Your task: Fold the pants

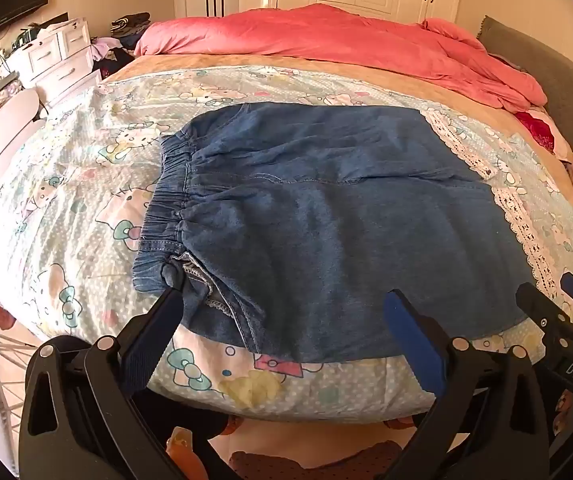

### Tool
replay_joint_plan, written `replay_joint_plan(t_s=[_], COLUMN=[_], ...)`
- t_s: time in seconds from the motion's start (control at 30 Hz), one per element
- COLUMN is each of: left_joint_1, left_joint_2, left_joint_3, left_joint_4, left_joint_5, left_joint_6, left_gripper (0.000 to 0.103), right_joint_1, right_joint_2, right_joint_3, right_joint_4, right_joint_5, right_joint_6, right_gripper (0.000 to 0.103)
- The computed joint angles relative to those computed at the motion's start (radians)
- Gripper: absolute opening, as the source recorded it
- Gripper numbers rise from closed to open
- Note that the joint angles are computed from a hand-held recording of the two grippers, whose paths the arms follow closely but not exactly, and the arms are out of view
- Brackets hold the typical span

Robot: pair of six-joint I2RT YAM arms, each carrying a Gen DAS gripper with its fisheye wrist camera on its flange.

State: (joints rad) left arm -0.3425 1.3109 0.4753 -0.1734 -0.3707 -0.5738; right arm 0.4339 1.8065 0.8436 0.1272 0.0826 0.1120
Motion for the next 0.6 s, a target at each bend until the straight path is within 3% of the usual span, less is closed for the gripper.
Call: replay_joint_plan(t_s=[0.27,0.6], left_joint_1=[-0.016,0.023], left_joint_2=[0.027,-0.011], left_joint_3=[0.023,-0.030], left_joint_4=[-0.013,0.031], left_joint_5=[-0.024,0.015], left_joint_6=[-0.001,0.022], left_gripper=[0.099,0.099], right_joint_1=[0.001,-0.006], right_joint_2=[0.004,0.003], right_joint_3=[0.007,-0.002], right_joint_4=[-0.006,0.002], right_joint_5=[-0.002,-0.010], right_joint_6=[0.007,0.000], right_gripper=[0.095,0.095])
